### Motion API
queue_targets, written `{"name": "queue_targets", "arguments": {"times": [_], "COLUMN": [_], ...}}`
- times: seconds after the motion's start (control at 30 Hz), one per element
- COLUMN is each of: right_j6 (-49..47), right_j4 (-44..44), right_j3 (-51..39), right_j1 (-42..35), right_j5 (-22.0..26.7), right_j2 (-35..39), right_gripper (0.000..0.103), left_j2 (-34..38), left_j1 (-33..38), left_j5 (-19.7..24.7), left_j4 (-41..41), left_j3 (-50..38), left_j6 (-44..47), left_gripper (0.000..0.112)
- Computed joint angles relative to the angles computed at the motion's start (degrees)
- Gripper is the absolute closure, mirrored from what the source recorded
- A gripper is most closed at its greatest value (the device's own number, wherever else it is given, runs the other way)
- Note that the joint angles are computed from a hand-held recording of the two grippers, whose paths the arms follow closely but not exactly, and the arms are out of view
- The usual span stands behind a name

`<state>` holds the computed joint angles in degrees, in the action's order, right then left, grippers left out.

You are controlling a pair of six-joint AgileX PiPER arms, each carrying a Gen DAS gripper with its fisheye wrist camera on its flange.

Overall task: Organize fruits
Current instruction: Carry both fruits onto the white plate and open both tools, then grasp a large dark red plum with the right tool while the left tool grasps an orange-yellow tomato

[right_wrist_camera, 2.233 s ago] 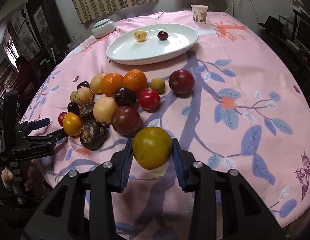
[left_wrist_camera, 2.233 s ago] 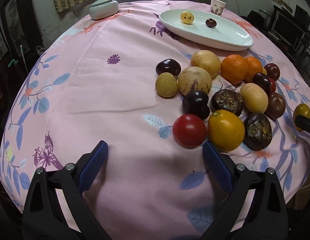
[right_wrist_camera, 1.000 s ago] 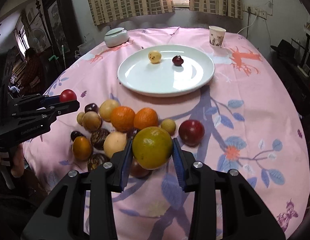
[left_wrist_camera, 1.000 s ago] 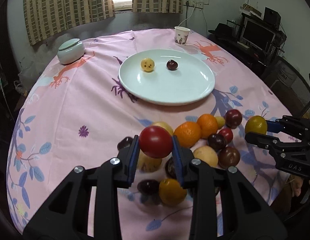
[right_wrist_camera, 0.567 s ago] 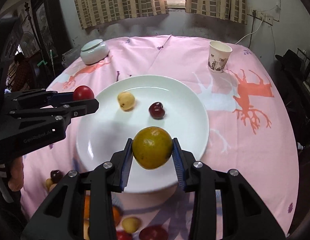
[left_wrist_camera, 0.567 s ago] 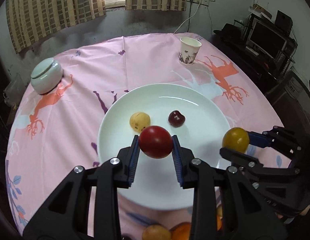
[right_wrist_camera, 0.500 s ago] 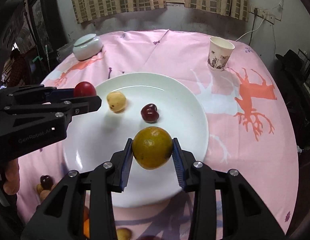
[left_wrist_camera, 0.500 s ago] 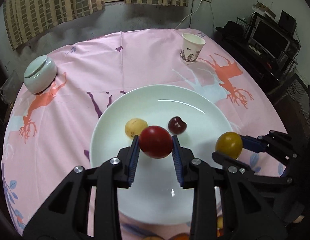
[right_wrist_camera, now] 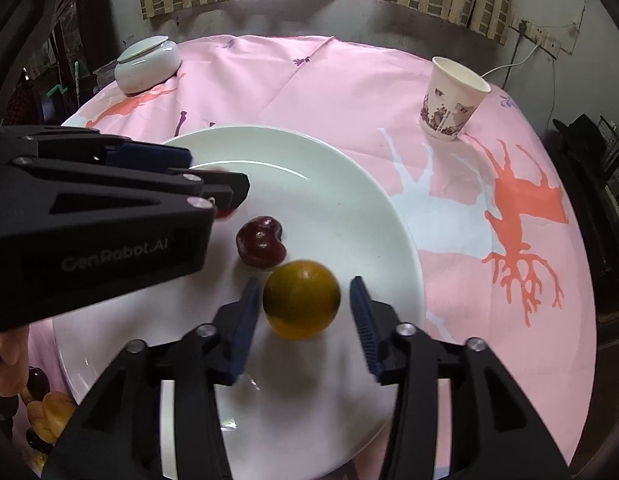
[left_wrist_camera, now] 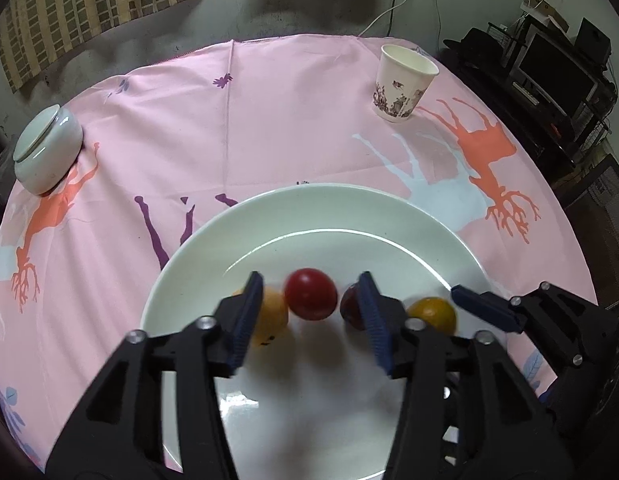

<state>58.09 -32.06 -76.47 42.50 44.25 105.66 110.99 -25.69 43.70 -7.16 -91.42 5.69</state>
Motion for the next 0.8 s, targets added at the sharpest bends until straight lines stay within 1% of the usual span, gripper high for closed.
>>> {"name": "queue_targets", "arguments": {"times": [0.03, 0.07, 0.17, 0.23, 0.27, 0.3, 0.33, 0.37, 0.4, 0.47, 0.53, 0.57, 0.6, 0.63, 0.67, 0.7, 0.73, 0.77, 0.8], "right_j6": [2.3, 3.8, 5.4, 6.8, 8.1, 9.4, 11.3, 14.1, 17.5, 24.5, 34.0, 39.5, 44.6, 49.1, 53.4, 57.6, 59.7, 60.6, 60.5], "right_j4": [-2.6, -4.2, -4.0, -3.0, -2.4, -1.9, -1.7, -2.1, -2.6, -4.2, -8.4, -10.9, -13.1, -14.9, -16.3, -17.1, -17.1, -16.6, -15.6], "right_j3": [0.6, 1.4, 3.8, 6.8, 8.6, 10.2, 11.9, 13.7, 15.4, 17.9, 19.0, 19.3, 19.4, 19.7, 20.0, 20.5, 21.0, 21.4, 21.4], "right_j1": [0.8, 1.4, 2.4, 4.0, 5.4, 6.7, 8.4, 10.5, 13.2, 19.0, 26.8, 31.3, 35.3, 38.5, 41.3, 43.6, 44.5, 44.6, 44.3], "right_j5": [0.8, 1.2, 2.0, 2.0, 2.4, 2.7, 2.9, 3.4, 4.2, 5.8, 9.9, 12.8, 15.5, 17.6, 19.3, 20.1, 20.1, 19.3, 18.1], "right_j2": [-0.6, -1.7, -5.7, -10.0, -12.7, -14.9, -17.2, -19.3, -21.4, -24.0, -24.6, -24.2, -23.4, -22.8, -22.0, -21.3, -20.9, -20.9, -20.9], "right_gripper": [0.039, 0.039, 0.039, 0.039, 0.037, 0.03, 0.029, 0.025, 0.018, 0.01, 0.01, 0.01, 0.01, 0.01, 0.01, 0.01, 0.01, 0.01, 0.01], "left_j2": [-1.4, -2.7, -8.3, -14.5, -18.2, -21.7, -26.0, -29.9, -33.9, -41.6, -49.0, -53.0, -56.9, -61.0, -64.7, -67.3, -69.3, -71.0, -72.8], "left_j1": [0.1, 0.1, 0.3, 1.1, 1.3, 1.6, 1.7, 1.7, 1.5, 2.2, 2.9, 2.8, 1.9, 0.2, -1.3, -2.3, -2.5, -1.7, 0.6], "left_j5": [-0.9, -1.4, -2.3, -3.9, -5.0, -5.8, -7.0, -7.8, -8.5, -8.8, -8.9, -9.1, -9.6, -9.9, -9.4, -8.3, -6.4, -4.5, -2.8], "left_j4": [-0.4, -0.1, 0.4, -1.1, -1.3, -1.6, -1.6, -1.1, -0.7, -3.3, -5.0, -4.6, -1.8, 3.1, 7.2, 9.8, 11.5, 11.3, 9.1], "left_j3": [1.2, 2.1, 6.6, 12.6, 16.4, 19.9, 24.4, 28.5, 32.6, 40.7, 48.0, 51.5, 54.7, 57.8, 60.3, 61.8, 62.7, 62.9, 62.8], "left_j6": [0.4, 0.5, 1.4, 4.0, 4.9, 5.7, 6.6, 6.8, 6.6, 8.7, 8.9, 7.8, 4.4, -1.3, -6.0, -8.9, -10.4, -9.6, -6.5], "left_gripper": [0.047, 0.046, 0.043, 0.033, 0.028, 0.026, 0.025, 0.021, 0.02, 0.02, 0.02, 0.02, 0.02, 0.02, 0.02, 0.02, 0.02, 0.02, 0.02]}}
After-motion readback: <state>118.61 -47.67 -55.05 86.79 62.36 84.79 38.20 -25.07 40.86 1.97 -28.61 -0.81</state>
